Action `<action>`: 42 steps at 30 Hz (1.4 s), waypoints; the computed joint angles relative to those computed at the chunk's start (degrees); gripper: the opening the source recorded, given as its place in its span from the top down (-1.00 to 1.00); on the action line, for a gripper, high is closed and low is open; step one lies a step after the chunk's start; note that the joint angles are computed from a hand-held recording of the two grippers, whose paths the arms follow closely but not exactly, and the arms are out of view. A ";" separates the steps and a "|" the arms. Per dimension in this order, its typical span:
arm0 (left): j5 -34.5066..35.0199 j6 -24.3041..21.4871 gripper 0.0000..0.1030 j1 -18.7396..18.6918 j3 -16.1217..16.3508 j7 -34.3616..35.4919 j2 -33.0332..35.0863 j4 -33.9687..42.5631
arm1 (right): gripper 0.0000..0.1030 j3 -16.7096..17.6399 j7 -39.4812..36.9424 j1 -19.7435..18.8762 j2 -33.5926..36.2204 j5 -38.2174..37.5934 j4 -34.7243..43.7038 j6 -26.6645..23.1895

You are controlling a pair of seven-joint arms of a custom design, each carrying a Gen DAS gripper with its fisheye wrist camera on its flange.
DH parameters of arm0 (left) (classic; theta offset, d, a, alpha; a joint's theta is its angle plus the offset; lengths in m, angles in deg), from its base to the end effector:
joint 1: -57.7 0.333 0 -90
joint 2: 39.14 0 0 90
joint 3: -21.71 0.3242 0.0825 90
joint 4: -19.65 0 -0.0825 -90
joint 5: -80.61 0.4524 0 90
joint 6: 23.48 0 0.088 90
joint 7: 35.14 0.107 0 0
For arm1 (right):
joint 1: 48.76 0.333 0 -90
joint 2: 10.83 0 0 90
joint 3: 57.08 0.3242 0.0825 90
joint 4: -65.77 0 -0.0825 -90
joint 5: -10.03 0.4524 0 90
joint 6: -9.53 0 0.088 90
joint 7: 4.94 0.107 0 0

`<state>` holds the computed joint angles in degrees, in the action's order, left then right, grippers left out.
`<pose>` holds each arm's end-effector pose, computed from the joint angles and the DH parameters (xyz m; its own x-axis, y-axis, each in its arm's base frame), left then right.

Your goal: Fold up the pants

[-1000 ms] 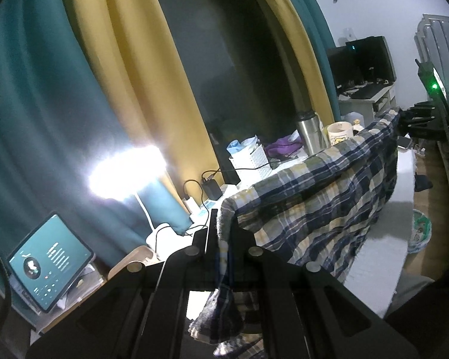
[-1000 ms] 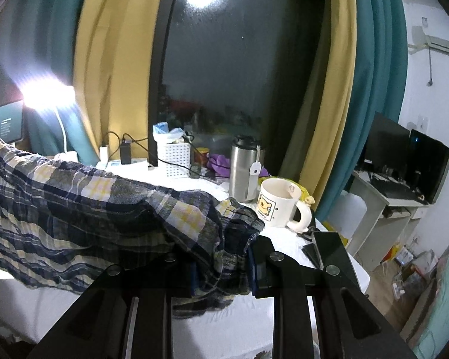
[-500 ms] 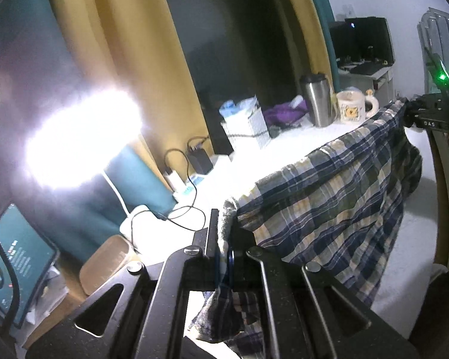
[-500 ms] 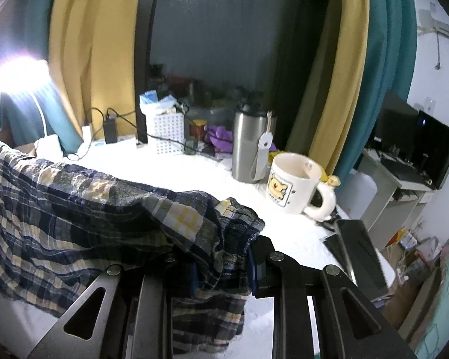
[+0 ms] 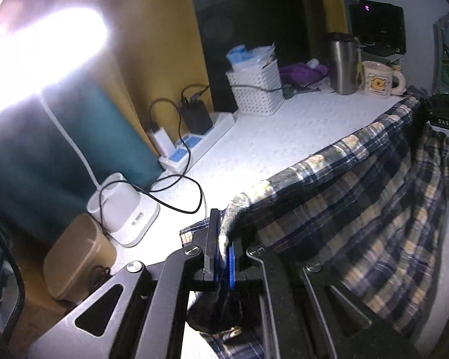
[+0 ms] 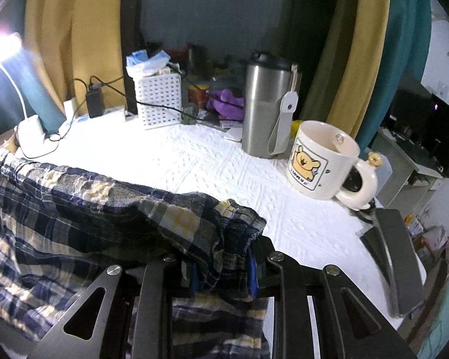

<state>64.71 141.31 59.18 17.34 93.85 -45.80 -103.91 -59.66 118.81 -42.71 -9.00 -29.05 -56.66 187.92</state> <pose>0.6225 -0.0172 0.5250 -0.3602 -0.8947 -0.2641 -0.5654 0.4346 -0.7010 0.6363 0.0924 0.4608 0.0997 -0.9912 0.0871 -0.5729 -0.1288 -0.8094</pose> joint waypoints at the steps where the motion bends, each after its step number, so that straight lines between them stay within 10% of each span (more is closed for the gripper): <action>1: 0.31 -0.40 0.94 0.11 -0.02 -0.33 0.99 0.82 | 0.52 0.31 -1.30 -0.06 0.83 1.48 0.73 -0.36; 21: 0.12 -6.61 0.73 3.80 0.05 -8.02 13.81 11.04 | 0.52 -0.55 -11.89 3.93 12.30 11.51 13.75 -9.09; 28: 10.41 -5.02 0.53 3.27 3.39 -21.96 15.36 12.74 | 0.49 -0.78 -11.85 4.07 13.52 11.94 15.77 -11.06; 32: 8.41 -5.43 0.53 4.91 2.40 -20.17 13.17 11.19 | 0.28 -2.55 -8.75 5.60 13.04 8.72 15.69 -11.94; 36: 4.96 -6.72 0.50 5.76 1.80 -17.77 10.14 8.95 | -0.76 -6.13 1.70 7.92 11.06 -1.40 14.42 -12.17; 42: 1.33 -8.67 0.21 5.62 1.66 -16.19 4.56 4.60 | -0.76 -4.67 8.33 4.71 5.98 -6.68 9.49 -11.36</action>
<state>66.04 132.64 64.81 19.00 77.66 -41.24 -99.31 -64.33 127.13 -38.00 -3.02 -35.73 -47.17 176.56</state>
